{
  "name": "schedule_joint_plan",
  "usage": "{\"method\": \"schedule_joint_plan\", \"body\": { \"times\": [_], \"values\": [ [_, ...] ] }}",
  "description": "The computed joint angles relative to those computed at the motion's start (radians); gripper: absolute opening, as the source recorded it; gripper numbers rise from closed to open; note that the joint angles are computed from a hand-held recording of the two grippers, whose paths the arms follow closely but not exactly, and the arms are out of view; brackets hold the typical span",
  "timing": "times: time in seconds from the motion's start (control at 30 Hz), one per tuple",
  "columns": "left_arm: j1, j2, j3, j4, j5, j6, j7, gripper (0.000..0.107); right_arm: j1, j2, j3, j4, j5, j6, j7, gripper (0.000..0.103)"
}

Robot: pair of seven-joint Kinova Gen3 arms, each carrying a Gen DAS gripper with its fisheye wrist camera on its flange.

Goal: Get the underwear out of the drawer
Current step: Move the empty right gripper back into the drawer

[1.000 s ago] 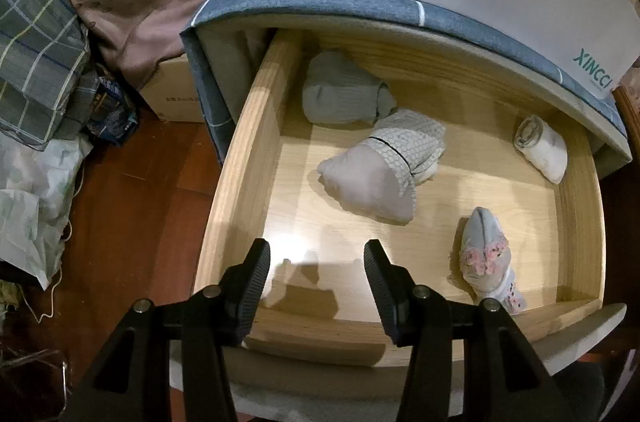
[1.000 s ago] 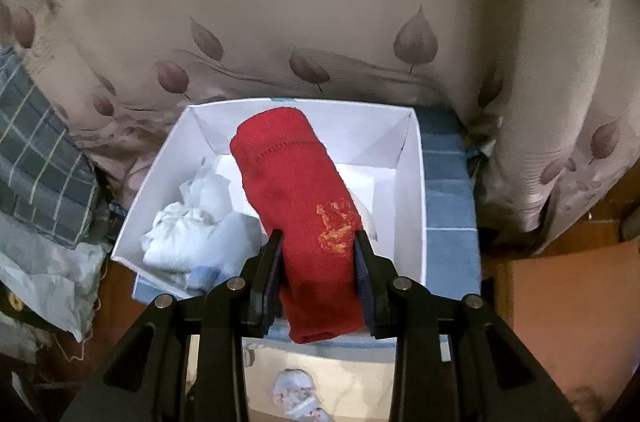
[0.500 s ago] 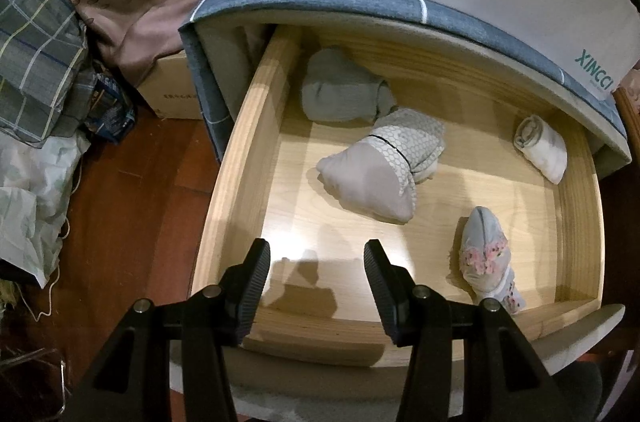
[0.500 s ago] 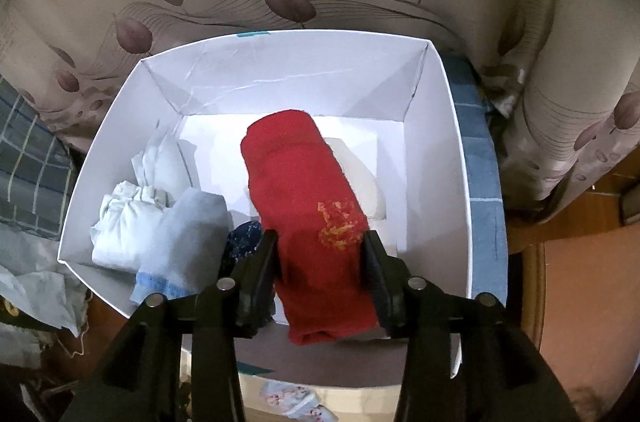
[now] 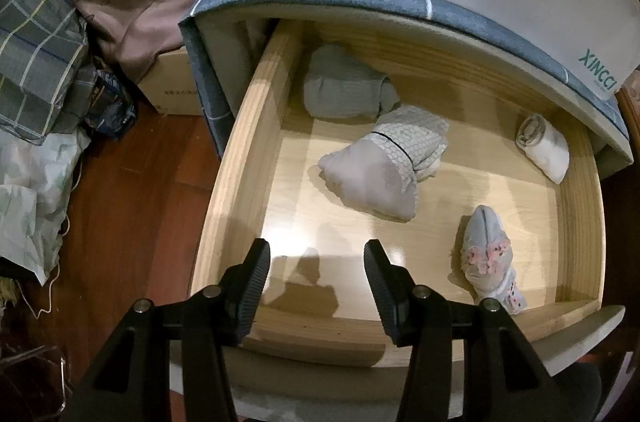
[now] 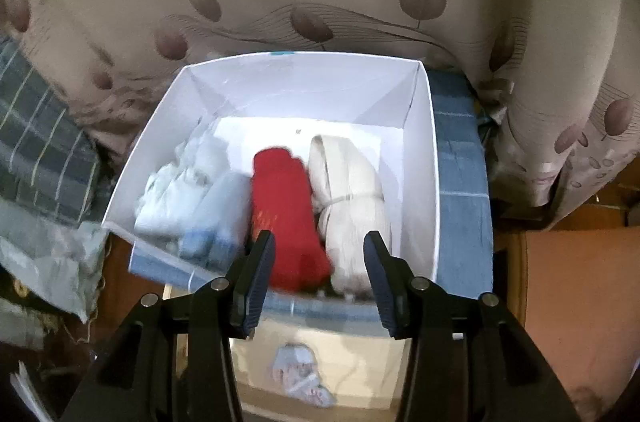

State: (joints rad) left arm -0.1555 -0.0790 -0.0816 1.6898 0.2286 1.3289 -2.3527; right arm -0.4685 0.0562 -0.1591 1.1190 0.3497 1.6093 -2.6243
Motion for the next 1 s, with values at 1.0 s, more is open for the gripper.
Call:
{"method": "schedule_joint_plan", "body": {
  "times": [1.0],
  "values": [
    [-0.003,0.015,0.0,-0.012,-0.01,0.017,0.007,0.05,-0.057,-0.061,-0.135,0.665,0.028,-0.312,0.034,0.035]
  ]
}}
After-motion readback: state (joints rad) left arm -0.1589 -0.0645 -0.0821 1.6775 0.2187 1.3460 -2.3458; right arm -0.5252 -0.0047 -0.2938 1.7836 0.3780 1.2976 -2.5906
